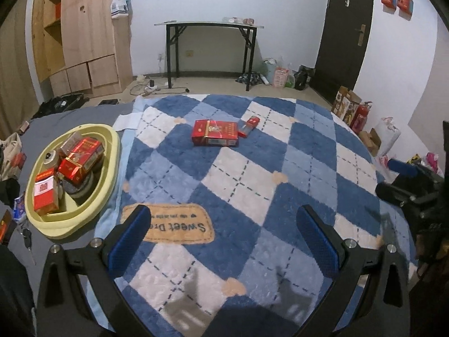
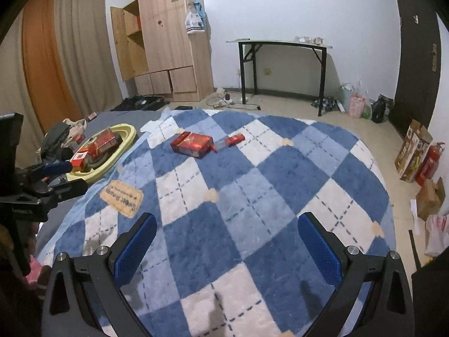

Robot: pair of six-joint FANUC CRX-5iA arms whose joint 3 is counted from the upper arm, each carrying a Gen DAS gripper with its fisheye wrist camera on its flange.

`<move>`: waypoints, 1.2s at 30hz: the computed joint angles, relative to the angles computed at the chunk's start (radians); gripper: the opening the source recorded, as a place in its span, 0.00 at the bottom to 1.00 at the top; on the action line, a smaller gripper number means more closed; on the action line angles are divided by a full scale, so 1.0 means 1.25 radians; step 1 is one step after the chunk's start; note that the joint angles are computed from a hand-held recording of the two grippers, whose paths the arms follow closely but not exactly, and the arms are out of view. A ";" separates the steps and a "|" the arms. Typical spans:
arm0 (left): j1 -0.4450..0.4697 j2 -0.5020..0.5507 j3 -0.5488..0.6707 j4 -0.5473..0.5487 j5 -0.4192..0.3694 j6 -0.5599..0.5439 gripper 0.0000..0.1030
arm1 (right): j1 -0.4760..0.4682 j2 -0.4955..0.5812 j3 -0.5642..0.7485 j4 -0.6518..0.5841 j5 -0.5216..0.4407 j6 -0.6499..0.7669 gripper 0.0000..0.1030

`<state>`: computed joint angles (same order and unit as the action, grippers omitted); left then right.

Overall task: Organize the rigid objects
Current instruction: 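Move both tools back toward the last red box and lighter, then grasp the red box with the left tool while the right tool grasps the red lighter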

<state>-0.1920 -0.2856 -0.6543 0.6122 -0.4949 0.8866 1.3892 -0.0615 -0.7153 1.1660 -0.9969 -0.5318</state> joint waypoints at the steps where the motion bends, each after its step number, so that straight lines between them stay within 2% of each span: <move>1: -0.003 0.001 -0.003 0.009 0.003 -0.003 1.00 | -0.002 -0.001 0.000 -0.003 0.002 0.003 1.00; 7: -0.017 0.038 0.000 0.086 0.018 -0.048 1.00 | -0.064 0.017 -0.006 0.049 0.055 0.001 1.00; 10: -0.025 0.082 0.024 0.113 0.022 -0.069 1.00 | -0.120 0.033 -0.002 0.067 0.116 0.061 1.00; 14: -0.037 0.160 0.088 0.091 0.037 -0.093 1.00 | -0.235 0.057 0.007 0.133 0.228 0.132 1.00; 19: -0.049 0.257 0.151 0.166 0.020 -0.205 1.00 | -0.397 0.112 0.036 0.276 0.369 0.122 1.00; 22: -0.058 0.323 0.196 0.180 0.009 -0.243 1.00 | -0.496 0.167 0.084 0.373 0.471 0.098 1.00; 26: -0.067 0.406 0.253 0.186 0.027 -0.261 1.00 | -0.580 0.251 0.168 0.462 0.567 0.106 1.00; 30: -0.061 0.471 0.293 0.236 0.022 -0.280 1.00 | -0.591 0.336 0.265 0.337 0.611 0.271 1.00; 32: -0.055 0.497 0.316 0.247 -0.004 -0.283 1.00 | -0.607 0.369 0.302 0.313 0.650 0.303 1.00; 36: -0.065 0.515 0.331 0.262 0.005 -0.318 1.00 | -0.588 0.421 0.365 0.169 0.649 0.466 1.00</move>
<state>-0.2731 0.3584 -0.2400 0.9393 -0.4880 0.4889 0.6540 0.4652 -0.2591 1.3772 -0.1858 0.0502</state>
